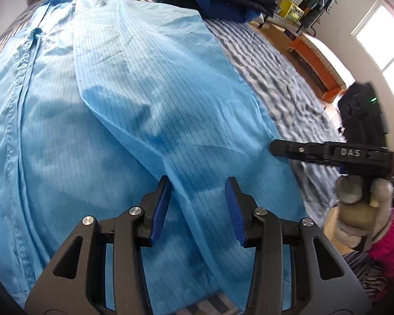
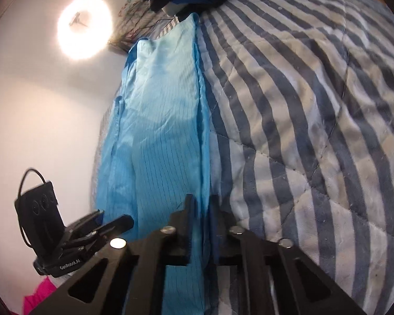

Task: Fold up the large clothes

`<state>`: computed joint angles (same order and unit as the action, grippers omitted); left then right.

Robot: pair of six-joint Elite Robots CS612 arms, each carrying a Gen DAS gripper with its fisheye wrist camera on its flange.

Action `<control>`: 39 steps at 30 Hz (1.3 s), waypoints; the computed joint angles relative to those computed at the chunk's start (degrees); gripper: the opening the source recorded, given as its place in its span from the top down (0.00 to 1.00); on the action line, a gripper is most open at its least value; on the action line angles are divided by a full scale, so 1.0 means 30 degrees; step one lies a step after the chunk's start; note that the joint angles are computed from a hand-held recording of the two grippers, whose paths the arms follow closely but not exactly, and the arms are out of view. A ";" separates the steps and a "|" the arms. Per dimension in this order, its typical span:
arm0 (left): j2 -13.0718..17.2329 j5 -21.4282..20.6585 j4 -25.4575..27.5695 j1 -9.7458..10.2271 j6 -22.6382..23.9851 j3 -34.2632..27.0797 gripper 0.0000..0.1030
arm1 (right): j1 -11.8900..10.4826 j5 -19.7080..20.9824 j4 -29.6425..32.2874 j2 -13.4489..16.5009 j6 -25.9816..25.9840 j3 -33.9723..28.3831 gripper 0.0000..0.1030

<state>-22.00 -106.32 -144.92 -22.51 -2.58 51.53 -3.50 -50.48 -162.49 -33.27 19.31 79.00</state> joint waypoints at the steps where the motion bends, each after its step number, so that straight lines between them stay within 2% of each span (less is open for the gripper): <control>1: 0.0164 0.0146 0.0321 -0.0051 0.0165 -0.0231 0.59 | 0.0070 -0.0454 0.0068 -0.0159 -0.0434 0.0077 1.00; 4: 0.0499 0.0508 0.0784 -0.0122 0.0323 -0.0739 0.59 | 0.0357 -0.1886 -0.0009 -0.0537 -0.1148 0.0154 1.00; 6: 0.0506 0.0089 0.0865 -0.0081 0.0027 -0.0924 0.59 | 0.0402 -0.2080 -0.0223 -0.0658 -0.1130 0.0207 1.00; 9: 0.0239 -0.0338 -0.0060 -0.0006 -0.0396 -0.0595 0.59 | 0.0439 -0.2121 -0.0457 -0.0735 -0.0859 0.0202 1.00; 12: 0.0146 0.0404 -0.0743 -0.0097 -0.0168 -0.0405 0.59 | 0.0598 -0.2786 -0.0221 -0.0916 -0.1499 0.0154 1.00; 16: 0.0642 0.0542 0.0893 -0.0179 0.0058 -0.1022 0.59 | 0.0851 -0.3326 0.0110 -0.1049 -0.2234 -0.0060 1.00; 17: 0.0588 0.0798 0.0475 -0.0240 0.0221 -0.0746 0.59 | 0.0920 -0.3517 0.0159 -0.1097 -0.2370 -0.0102 1.00; 21: 0.0032 0.0713 -0.0303 -0.0223 0.0342 0.0120 0.59 | 0.1171 -0.4054 0.0044 -0.1327 -0.3066 -0.0135 1.00; 28: -0.2002 -0.0353 -0.3409 0.0062 0.0037 0.3928 0.59 | 0.1557 -0.4239 -0.0478 -0.1640 -0.4086 -0.0256 1.00; 29: -0.2110 -0.0274 -0.3537 0.0024 0.0312 0.4234 0.59 | 0.1652 -0.4440 -0.0429 -0.1649 -0.4331 -0.0337 1.00; 32: -0.2288 0.0711 -0.2487 -0.0124 0.1779 0.4773 0.59 | 0.1937 -0.4783 -0.0077 -0.1576 -0.4819 -0.0697 1.00; 35: -0.2412 0.0764 -0.1957 0.0009 0.1395 0.5050 0.59 | 0.2219 -0.5234 0.0297 -0.1514 -0.5191 -0.1019 1.00; 39: -0.3331 0.0159 -0.4371 0.0523 0.0412 0.6297 0.59 | 0.2519 -0.5496 0.0291 -0.1657 -0.5782 -0.1068 1.00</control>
